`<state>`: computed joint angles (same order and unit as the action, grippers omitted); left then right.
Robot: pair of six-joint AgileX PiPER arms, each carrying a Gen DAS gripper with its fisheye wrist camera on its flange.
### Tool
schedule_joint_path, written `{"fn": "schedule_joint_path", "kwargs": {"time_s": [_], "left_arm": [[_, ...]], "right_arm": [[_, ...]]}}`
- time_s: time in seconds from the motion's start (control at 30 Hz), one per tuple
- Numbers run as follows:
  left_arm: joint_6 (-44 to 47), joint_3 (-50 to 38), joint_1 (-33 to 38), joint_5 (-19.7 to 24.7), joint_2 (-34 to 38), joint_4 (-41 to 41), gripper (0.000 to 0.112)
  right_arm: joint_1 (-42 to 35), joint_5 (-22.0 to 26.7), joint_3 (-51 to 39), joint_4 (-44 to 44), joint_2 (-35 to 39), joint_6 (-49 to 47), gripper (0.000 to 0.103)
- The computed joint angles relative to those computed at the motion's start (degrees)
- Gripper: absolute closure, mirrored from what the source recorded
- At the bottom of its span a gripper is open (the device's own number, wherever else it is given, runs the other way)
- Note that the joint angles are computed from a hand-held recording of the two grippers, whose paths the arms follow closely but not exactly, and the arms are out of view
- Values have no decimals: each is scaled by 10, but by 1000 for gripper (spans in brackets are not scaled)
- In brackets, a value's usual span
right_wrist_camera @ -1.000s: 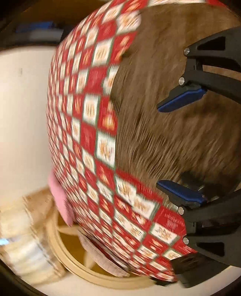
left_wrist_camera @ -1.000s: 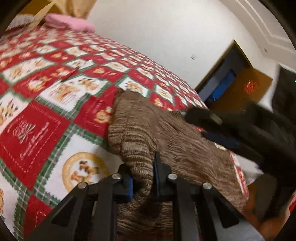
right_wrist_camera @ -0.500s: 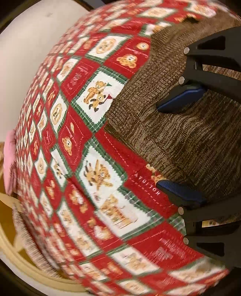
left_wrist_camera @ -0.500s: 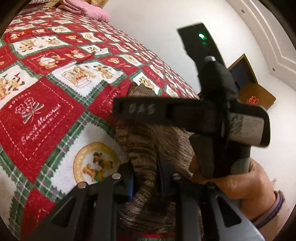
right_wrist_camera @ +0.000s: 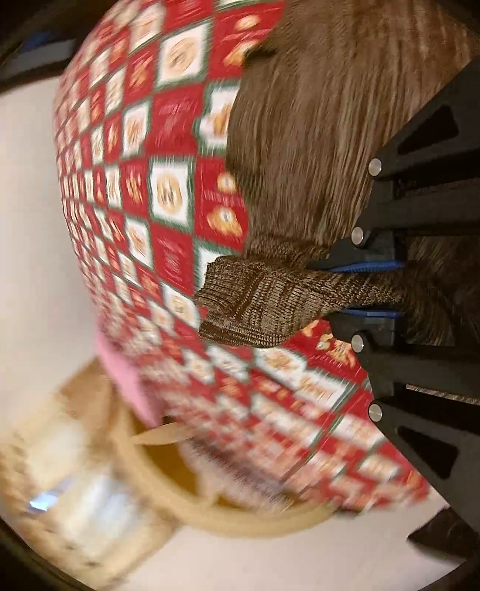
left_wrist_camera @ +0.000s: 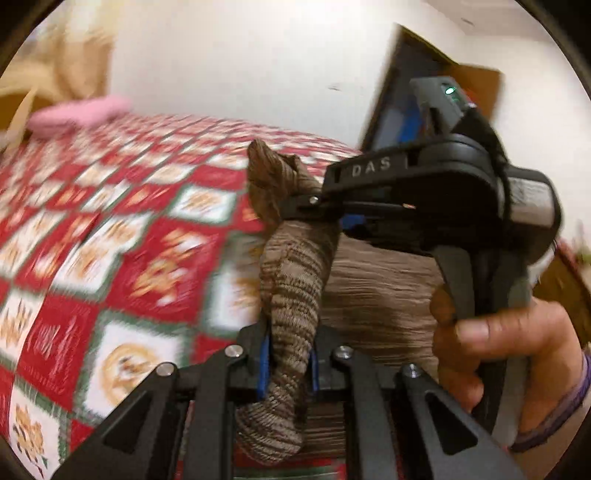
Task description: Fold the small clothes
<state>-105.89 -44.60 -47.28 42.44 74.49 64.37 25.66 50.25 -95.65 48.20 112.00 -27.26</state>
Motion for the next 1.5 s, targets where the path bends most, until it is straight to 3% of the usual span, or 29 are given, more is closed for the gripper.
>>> {"fn": "schedule_joint_path", "kwargs": {"time_s": [0.17, 0.33, 0.47, 0.87, 1.0, 1.07, 1.1, 1.13, 1.17, 1.2, 1.27, 1.4, 1.5], "left_arm": [[74, -99, -47, -5, 91, -2, 97], [148, -192, -68, -28, 180, -45, 97], [200, -251, -83, -23, 239, -91, 98], [301, -335, -88, -5, 313, -151, 100], [296, -284, -80, -46, 266, -175, 91], [311, -242, -84, -63, 222, -196, 70], [316, -214, -84, -73, 195, -201, 47], [301, -178, -87, -85, 162, -192, 34], [270, -130, -89, -106, 119, -170, 31], [249, -89, -86, -129, 79, -160, 29], [232, -41, -71, -154, 31, -167, 29], [187, -13, -61, -101, -8, -153, 29], [202, -15, -36, -72, -8, -173, 29]], "right_arm": [[-127, 53, 52, 98, -25, -75, 88], [-216, 79, 93, 106, -40, -118, 88], [-266, 89, 119, 111, -29, -149, 88], [-307, 75, 142, 80, -25, -179, 88], [-316, 85, 143, 87, -18, -167, 85], [-336, 117, 137, 100, -10, -146, 83], [-346, 129, 142, 105, -13, -138, 82], [-359, 138, 153, 114, -23, -132, 80], [-373, 143, 171, 125, -38, -130, 69], [-388, 147, 196, 139, -60, -139, 48], [-406, 145, 255, 165, -116, -176, 19], [-379, 107, 333, 156, -214, -242, 18], [-291, -3, 371, 70, -266, -206, 19]]}}
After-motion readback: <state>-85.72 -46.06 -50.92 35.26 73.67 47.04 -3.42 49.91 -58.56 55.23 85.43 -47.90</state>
